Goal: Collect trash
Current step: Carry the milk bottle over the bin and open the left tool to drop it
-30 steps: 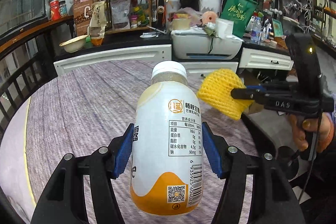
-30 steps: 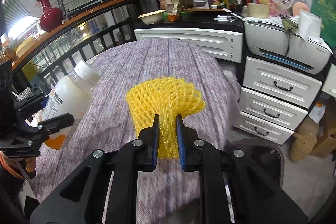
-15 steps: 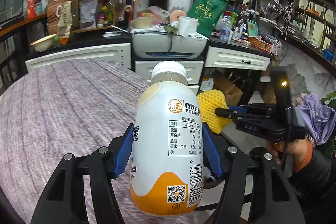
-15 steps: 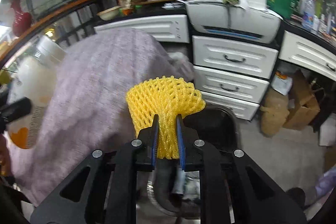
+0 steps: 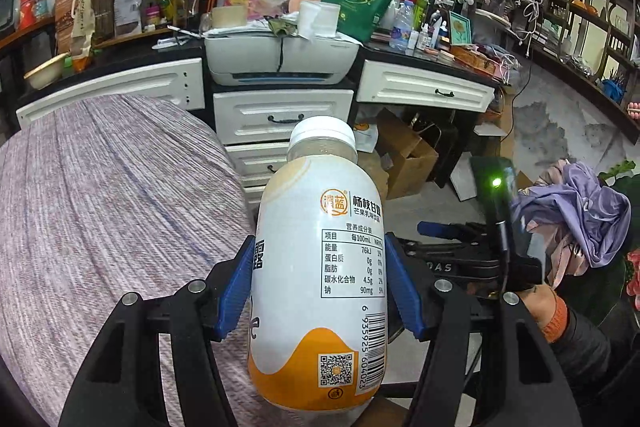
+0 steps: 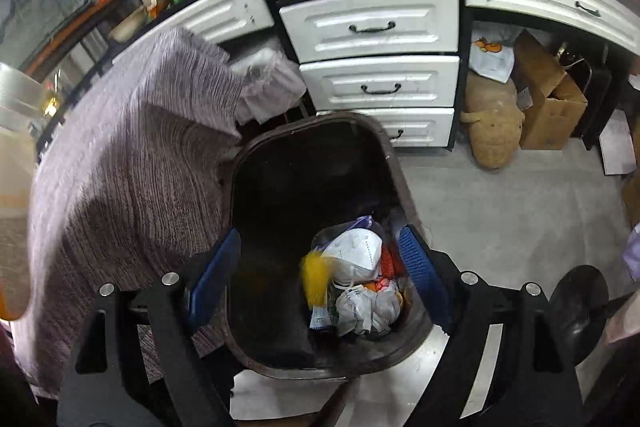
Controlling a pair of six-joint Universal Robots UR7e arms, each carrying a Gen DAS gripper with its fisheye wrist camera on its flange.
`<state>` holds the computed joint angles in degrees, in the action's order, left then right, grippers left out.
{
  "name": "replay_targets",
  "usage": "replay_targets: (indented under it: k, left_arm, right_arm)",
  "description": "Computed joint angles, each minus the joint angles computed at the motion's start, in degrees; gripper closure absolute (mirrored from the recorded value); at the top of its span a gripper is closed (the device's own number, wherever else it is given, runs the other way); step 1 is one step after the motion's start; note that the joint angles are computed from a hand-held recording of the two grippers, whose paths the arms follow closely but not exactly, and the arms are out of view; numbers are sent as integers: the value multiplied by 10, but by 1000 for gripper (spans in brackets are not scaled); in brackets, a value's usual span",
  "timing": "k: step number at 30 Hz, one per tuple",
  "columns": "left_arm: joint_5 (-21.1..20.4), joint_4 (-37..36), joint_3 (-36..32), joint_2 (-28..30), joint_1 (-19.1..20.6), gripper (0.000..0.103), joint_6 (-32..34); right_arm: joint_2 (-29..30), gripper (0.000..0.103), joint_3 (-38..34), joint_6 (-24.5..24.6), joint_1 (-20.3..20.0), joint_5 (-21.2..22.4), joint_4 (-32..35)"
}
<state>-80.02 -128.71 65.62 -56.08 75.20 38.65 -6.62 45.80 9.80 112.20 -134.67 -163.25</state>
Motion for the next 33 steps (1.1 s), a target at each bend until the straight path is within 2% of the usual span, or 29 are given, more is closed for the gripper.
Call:
replay_targets:
  k: [4, 9, 15, 20, 33]
  left_arm:
    - [4, 2, 11, 4, -4, 42, -3]
    - [21, 19, 12, 22, -11, 42, -18]
    - [60, 45, -4, 59, -17, 41, -40]
    - [87, 81, -37, 97, -16, 42, -66]
    - [149, 133, -92, 162, -13, 41, -90]
  right_arm:
    - [-16, 22, 39, -17, 13, -30, -74]
    - [-22, 17, 68, -70, 30, -85, -197]
    - [-26, 17, 86, -123, 41, -127, -279]
    - [-44, 17, 124, -122, 43, -129, -311]
    - [-56, 17, 149, -94, 39, -127, -306]
